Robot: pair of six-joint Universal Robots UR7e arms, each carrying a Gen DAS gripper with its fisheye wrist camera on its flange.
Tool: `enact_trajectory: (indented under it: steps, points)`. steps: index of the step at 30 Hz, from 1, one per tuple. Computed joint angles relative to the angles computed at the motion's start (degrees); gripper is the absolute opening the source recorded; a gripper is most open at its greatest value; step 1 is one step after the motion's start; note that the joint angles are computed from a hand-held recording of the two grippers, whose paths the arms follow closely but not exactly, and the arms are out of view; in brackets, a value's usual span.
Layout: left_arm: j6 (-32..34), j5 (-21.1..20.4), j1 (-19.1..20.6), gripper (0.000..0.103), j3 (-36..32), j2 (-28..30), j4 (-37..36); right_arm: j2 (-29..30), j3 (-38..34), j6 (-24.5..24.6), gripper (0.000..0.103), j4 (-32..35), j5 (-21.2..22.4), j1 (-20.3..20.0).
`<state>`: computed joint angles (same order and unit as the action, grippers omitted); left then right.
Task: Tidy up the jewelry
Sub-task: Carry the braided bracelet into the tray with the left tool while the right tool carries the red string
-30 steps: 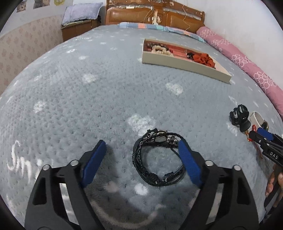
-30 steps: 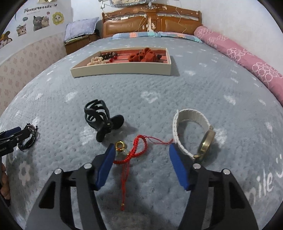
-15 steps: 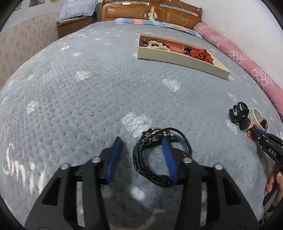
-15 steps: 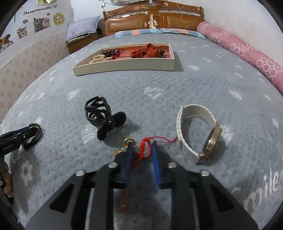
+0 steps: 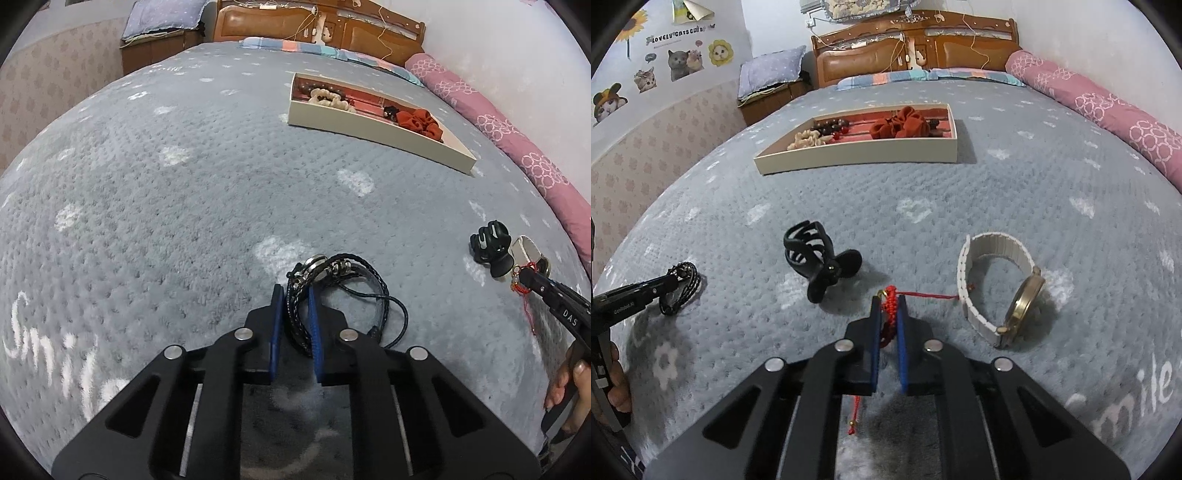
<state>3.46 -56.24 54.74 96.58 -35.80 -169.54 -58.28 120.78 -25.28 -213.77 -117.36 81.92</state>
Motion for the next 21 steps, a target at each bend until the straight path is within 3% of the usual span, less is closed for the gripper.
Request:
enact_trajectory:
  steps: [9, 21]
  points:
    - [1.61, -0.63, -1.4, 0.012, -0.33, -0.36, -1.55, -1.19, -0.3, -0.47, 0.008, -0.09, 0.77, 0.14]
    - [3.76, -0.05, -2.28, 0.012, -6.53, 1.97, -0.42, -1.05, -4.14, -2.58, 0.008, 0.38, 0.01, 1.83]
